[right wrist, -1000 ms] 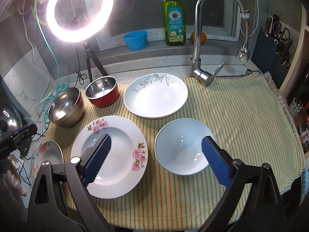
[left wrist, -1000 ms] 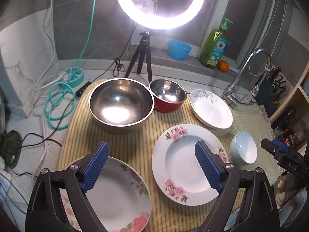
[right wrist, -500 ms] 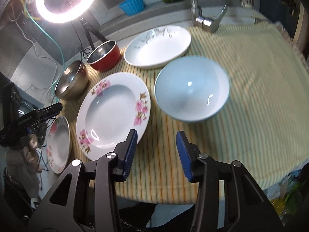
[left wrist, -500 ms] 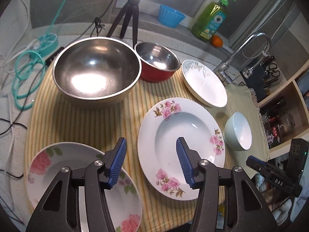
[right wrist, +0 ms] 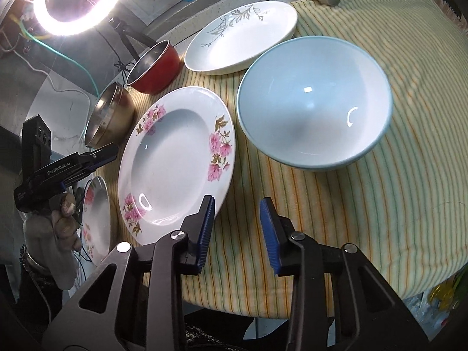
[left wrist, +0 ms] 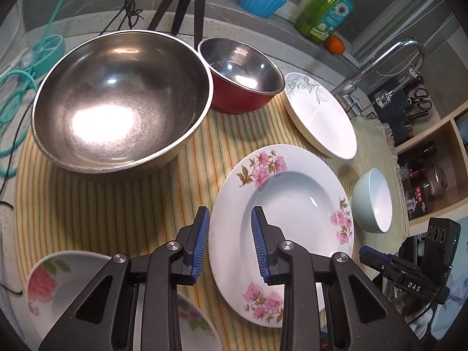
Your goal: Organize plates and bowls
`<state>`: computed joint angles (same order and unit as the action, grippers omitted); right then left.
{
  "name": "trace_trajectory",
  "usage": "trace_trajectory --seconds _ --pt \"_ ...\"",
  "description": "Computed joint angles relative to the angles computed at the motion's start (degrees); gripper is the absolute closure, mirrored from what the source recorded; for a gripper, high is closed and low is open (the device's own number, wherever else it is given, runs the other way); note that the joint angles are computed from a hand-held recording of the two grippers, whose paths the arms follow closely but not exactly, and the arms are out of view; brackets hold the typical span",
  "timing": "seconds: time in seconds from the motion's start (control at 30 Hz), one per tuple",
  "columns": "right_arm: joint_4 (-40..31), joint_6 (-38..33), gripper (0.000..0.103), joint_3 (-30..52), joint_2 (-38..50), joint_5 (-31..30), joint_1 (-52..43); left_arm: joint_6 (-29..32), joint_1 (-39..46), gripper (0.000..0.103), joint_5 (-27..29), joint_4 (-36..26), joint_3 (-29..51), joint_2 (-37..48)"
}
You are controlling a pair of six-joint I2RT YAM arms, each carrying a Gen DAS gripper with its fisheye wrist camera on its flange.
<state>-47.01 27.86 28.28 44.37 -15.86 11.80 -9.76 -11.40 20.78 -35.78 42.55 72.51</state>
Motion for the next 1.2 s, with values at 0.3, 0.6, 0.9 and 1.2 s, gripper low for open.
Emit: trace_trajectory --seconds 0.3,0.6,0.9,1.2 --pt "4.66 -0.19 0.069 -1.0 4.66 -2.52 -1.95 0.13 0.46 0.076 1.21 1.7 2.08 5.66" --pt "7.28 -1.92 0.073 -1.39 7.93 -4.76 -3.59 0.28 0.57 0.082 1.97 1.94 2.91 8.09" --pt "9.45 -2.41 0.083 -0.77 10.83 -6.63 -2.98 0.63 0.52 0.084 2.12 1.89 3.15 8.71" --pt "9.65 -2.78 0.085 -0.36 11.45 -6.31 -2.09 0.4 -0.18 0.084 1.1 2.06 2.93 8.41"
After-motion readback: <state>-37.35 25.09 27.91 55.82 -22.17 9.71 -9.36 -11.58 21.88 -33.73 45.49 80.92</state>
